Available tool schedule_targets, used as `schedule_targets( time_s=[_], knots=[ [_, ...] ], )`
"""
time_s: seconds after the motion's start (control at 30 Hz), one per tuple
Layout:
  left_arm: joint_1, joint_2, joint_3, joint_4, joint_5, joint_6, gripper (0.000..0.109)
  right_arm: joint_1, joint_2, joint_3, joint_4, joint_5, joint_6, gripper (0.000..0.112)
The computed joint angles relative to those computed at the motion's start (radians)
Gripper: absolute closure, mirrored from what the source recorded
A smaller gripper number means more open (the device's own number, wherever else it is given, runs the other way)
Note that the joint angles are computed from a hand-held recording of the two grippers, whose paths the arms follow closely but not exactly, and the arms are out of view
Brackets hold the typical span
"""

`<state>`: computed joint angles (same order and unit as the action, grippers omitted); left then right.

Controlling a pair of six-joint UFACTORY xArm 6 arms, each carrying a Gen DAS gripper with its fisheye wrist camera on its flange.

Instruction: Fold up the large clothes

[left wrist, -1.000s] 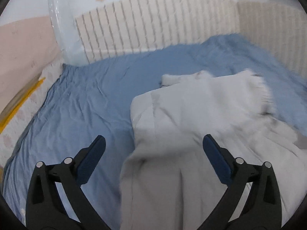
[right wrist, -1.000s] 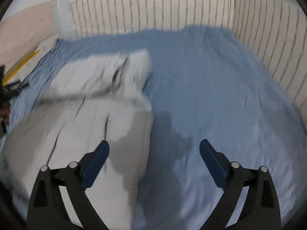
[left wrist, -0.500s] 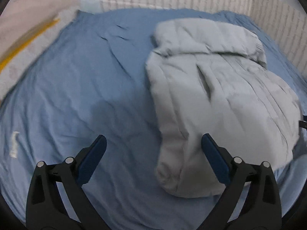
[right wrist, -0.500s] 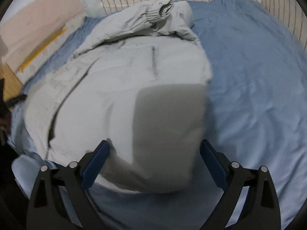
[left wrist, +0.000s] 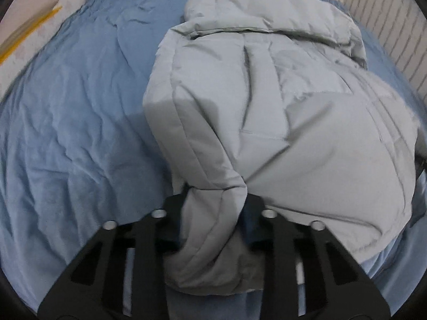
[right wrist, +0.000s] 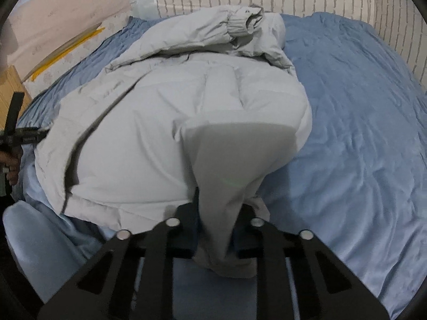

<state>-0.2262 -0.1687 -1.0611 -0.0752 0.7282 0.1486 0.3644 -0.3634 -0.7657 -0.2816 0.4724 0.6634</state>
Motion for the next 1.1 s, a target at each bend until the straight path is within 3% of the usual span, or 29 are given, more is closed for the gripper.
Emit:
schedule_targets(
  time_s=[0.1, 0.33, 0.47, 0.77, 0.97, 1.1],
  knots=[
    [-0.01, -0.056, 0.031, 0.049, 0.008, -0.013, 0.099, -0.014, -0.025, -0.019, 0.058, 0.002, -0.045, 0.102],
    [-0.015, -0.174, 0.022, 0.077, 0.015, -0.07, 0.102, -0.014, -0.106, -0.113, 0.057, 0.111, -0.175, 0.103],
    [-0.062, -0.242, 0.025, 0.189, 0.044, -0.076, 0.102, -0.013, -0.145, -0.15, 0.06, 0.145, -0.178, 0.103],
    [-0.015, -0.228, -0.101, 0.09, 0.14, -0.077, 0.102, 0.007, -0.188, -0.202, 0.039, 0.167, -0.177, 0.103],
    [0.024, -0.182, -0.21, 0.024, 0.205, 0.046, 0.102, 0.01, -0.245, -0.189, 0.071, 0.187, -0.222, 0.103],
    [0.07, -0.155, -0.304, -0.094, 0.262, 0.189, 0.102, -0.002, -0.261, -0.223, 0.088, 0.216, -0.288, 0.103]
  ],
)
